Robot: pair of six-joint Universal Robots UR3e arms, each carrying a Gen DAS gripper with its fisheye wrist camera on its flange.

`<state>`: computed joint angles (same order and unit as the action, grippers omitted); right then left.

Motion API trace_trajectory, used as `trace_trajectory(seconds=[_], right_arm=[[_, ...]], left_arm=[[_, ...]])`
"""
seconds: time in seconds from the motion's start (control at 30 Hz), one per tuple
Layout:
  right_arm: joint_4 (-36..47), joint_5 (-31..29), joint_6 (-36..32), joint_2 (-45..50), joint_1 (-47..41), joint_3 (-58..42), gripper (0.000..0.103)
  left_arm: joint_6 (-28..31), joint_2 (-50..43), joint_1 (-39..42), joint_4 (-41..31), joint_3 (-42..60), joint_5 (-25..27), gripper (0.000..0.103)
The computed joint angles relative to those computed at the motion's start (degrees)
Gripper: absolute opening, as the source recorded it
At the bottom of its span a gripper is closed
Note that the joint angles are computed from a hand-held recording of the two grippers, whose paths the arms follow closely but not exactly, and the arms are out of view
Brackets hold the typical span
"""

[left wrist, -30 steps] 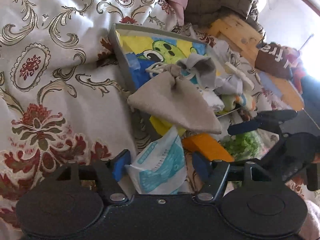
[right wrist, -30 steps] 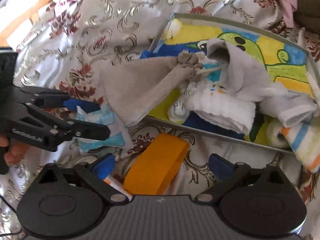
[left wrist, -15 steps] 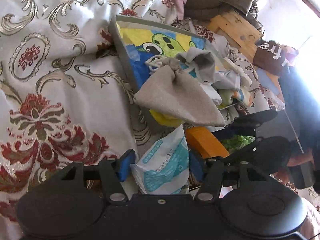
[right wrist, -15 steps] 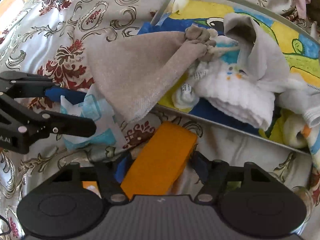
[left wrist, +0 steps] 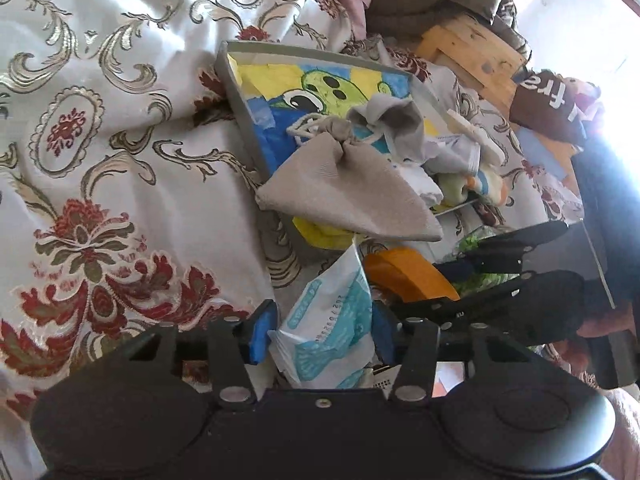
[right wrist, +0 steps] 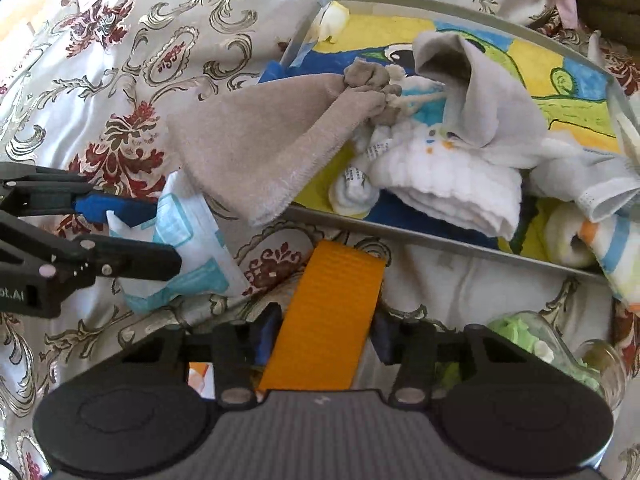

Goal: Organize soft objects
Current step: 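Close the left tool on the blue-white packet while the right tool grasps the orange strap, then lift the packet with the left tool while the right tool carries the strap over the tray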

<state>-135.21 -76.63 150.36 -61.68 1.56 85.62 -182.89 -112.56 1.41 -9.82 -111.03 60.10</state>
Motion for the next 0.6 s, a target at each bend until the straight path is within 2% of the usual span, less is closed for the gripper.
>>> trace_trajectory(seconds=[0.37, 0.6], right_arm=[[-5.7, 3.0, -0.3, -5.7, -2.2, 7.2, 0.047], [-8.7, 9.1, -5.7, -12.5, -6.5, 13.0, 0.047]], left_arm=[[-3.2, 4.1, -1.0, 4.2, -3.7, -0.3, 0.049], [-6.3, 7.6, -1.0, 8.2, -6.1, -1.3, 0.049]])
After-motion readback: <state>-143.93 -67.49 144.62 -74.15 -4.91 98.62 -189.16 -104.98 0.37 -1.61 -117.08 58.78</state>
